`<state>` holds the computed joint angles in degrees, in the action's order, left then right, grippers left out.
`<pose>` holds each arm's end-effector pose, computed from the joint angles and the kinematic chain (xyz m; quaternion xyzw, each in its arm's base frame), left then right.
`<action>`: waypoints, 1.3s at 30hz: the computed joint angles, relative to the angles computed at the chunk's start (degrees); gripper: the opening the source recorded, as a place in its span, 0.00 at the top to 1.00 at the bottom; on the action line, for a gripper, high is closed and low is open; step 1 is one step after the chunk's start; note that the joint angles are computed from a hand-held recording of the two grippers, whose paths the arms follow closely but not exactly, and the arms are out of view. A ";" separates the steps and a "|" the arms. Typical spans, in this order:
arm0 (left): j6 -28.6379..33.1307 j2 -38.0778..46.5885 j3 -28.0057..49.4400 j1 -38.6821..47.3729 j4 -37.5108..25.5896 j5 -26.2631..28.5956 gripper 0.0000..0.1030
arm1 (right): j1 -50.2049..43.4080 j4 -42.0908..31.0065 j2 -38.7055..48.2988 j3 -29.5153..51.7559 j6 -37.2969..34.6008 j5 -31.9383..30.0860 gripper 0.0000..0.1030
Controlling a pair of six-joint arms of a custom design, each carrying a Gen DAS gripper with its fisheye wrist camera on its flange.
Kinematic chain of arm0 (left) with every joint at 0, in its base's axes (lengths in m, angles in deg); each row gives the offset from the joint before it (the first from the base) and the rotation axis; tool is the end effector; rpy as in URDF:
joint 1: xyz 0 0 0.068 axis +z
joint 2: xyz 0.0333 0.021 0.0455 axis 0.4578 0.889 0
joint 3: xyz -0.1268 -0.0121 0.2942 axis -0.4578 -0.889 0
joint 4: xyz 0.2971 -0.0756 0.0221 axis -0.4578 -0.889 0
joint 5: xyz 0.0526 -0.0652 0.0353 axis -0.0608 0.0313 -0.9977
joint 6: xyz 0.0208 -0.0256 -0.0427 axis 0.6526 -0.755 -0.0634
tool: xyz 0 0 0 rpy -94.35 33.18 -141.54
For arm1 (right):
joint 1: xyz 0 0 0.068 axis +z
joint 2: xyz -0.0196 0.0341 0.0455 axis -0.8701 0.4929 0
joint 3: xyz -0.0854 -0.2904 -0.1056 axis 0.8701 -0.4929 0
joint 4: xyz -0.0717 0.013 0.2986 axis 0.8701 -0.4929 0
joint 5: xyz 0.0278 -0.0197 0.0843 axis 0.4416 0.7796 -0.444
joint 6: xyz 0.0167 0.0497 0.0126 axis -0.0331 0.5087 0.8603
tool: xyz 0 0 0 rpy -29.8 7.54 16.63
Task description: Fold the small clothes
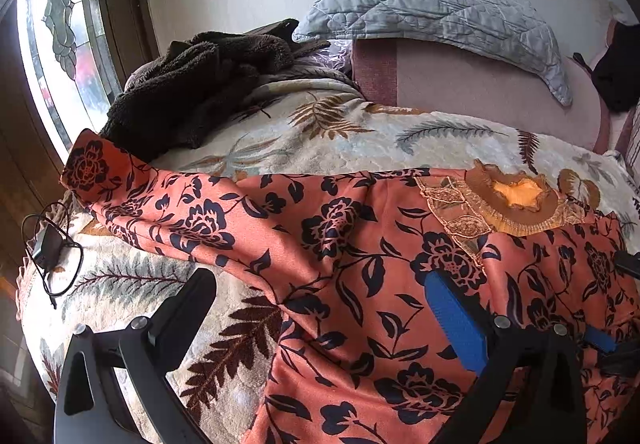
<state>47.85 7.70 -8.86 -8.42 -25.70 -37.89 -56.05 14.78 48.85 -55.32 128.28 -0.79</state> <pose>0.2663 -0.1790 0.2773 0.1736 0.9036 -0.0154 0.3912 0.1380 0.0211 0.1692 0.4672 0.6996 0.4531 0.2951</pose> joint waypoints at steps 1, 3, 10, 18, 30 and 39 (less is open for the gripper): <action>-0.22 0.41 0.32 0.61 -0.17 -0.65 0.00 | -0.07 1.84 3.59 1.08 -1.27 -0.65 0.11; -1.22 1.11 1.01 3.29 -0.94 -1.33 0.00 | 1.07 7.17 9.80 2.16 -0.49 -0.63 0.11; -5.17 2.39 3.44 17.29 -3.15 -2.92 0.00 | 12.81 30.28 30.37 13.35 0.35 2.55 0.11; -8.86 6.14 8.07 31.51 -6.81 4.84 0.00 | 22.84 2.83 37.61 30.94 -19.39 13.71 0.18; -15.83 16.07 14.46 45.96 -5.10 24.79 0.01 | 22.17 -5.79 31.56 20.78 -23.91 14.90 0.62; -17.72 24.36 20.26 46.33 -1.19 32.98 0.16 | 24.02 -7.31 21.05 16.63 -21.15 17.63 0.61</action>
<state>30.13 32.07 11.40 37.92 -26.89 -4.91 -32.04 7.47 69.90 -38.70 107.14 16.84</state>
